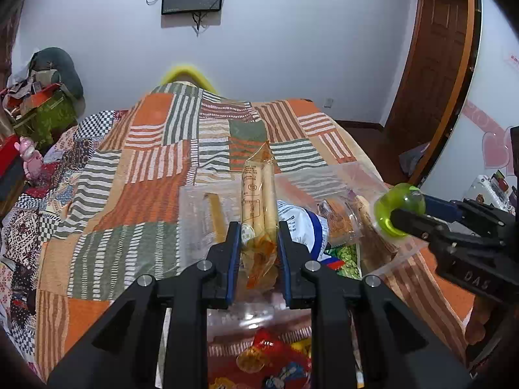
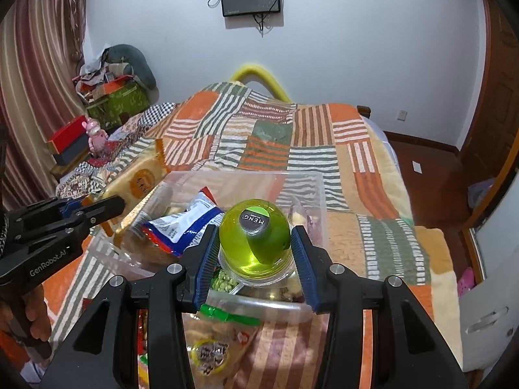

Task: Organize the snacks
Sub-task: 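Lower jelly cup and biscuit into the clear box and open both tools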

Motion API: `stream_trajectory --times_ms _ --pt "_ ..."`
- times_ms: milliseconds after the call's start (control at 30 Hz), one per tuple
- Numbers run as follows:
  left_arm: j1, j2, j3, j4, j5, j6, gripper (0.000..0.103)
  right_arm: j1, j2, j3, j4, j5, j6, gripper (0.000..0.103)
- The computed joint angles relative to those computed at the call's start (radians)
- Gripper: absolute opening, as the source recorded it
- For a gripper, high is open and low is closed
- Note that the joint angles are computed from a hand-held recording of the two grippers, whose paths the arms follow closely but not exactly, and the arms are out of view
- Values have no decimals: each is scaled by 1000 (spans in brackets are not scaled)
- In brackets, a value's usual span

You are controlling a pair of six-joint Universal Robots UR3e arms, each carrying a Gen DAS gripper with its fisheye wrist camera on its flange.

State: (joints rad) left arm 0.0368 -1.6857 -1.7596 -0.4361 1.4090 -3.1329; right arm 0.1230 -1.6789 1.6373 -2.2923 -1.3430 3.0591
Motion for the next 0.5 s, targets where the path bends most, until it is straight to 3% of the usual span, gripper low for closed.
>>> stream_trajectory --times_ms 500 --pt "-33 -108 68 4 30 12 22 23 89 -35 29 -34 -29 43"
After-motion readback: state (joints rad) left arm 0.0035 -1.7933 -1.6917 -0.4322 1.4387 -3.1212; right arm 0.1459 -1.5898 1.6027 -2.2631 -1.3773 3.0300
